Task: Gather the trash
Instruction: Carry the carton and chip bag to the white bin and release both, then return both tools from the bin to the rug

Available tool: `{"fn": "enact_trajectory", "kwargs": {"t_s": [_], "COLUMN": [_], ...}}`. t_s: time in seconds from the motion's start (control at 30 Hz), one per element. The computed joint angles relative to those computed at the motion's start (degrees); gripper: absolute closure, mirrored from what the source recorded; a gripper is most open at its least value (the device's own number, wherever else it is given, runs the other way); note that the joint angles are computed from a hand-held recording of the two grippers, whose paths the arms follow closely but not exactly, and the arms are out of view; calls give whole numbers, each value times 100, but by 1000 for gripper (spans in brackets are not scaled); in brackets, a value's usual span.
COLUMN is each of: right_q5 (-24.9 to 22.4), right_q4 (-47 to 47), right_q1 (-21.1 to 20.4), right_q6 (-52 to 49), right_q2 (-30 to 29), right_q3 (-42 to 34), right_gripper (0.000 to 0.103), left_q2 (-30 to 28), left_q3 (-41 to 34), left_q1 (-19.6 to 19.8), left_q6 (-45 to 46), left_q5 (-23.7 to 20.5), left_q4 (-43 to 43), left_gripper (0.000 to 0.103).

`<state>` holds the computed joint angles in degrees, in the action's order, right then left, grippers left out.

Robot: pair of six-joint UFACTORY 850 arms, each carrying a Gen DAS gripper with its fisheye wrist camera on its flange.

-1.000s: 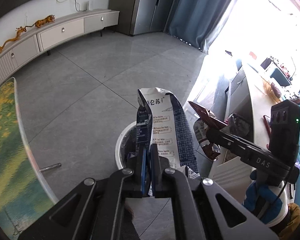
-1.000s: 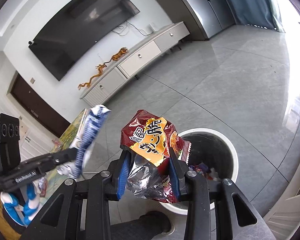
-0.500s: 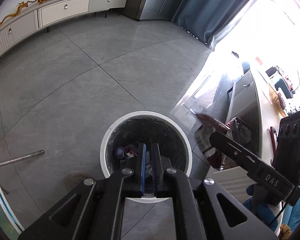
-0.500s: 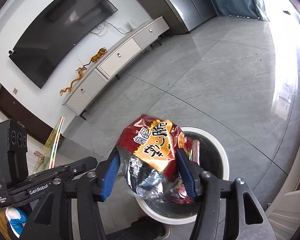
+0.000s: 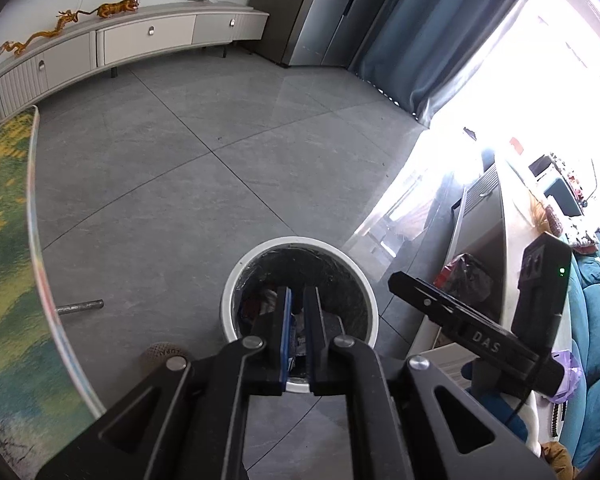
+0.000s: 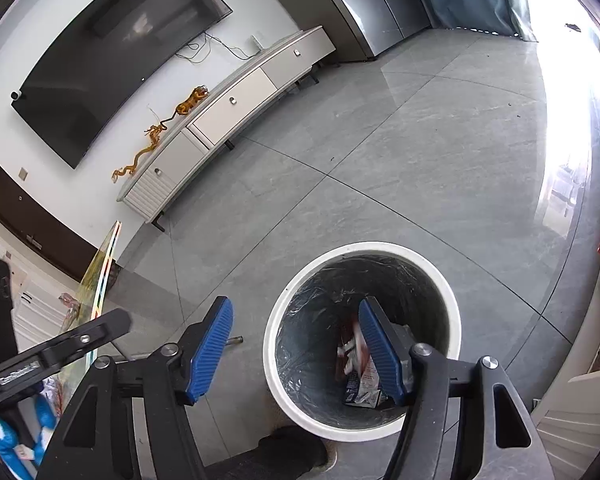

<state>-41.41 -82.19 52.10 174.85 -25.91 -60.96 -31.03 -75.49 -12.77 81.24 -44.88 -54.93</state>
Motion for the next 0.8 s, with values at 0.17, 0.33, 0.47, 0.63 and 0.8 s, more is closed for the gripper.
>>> {"fn": "enact_trajectory", "kwargs": {"t_s": [0.17, 0.33, 0.47, 0.63, 0.8], "right_q5": [-192, -466, -667, -876, -1036], "right_q4": [141, 373, 489, 577, 711], "right_q1": [109, 291, 427, 532, 610], "right_q6": [-322, -895, -1277, -1813, -2535], "right_q2": [5, -67, -129, -267, -515], "right_q3": [-208, -591, -900, -1394, -2049], "right_gripper": [40, 40, 39, 39, 39], "left_q2": [355, 728, 919, 1054, 1053], "left_q3": [217, 425, 472, 437, 290], "left_q1": [267, 658, 999, 1483, 2002], "left_q6": [355, 726, 857, 1053, 1242], "left_q5": [-140, -279, -443, -578, -741], "left_q4": [-250, -615, -749, -842, -987], "left_gripper": [79, 57, 57, 57, 57]}}
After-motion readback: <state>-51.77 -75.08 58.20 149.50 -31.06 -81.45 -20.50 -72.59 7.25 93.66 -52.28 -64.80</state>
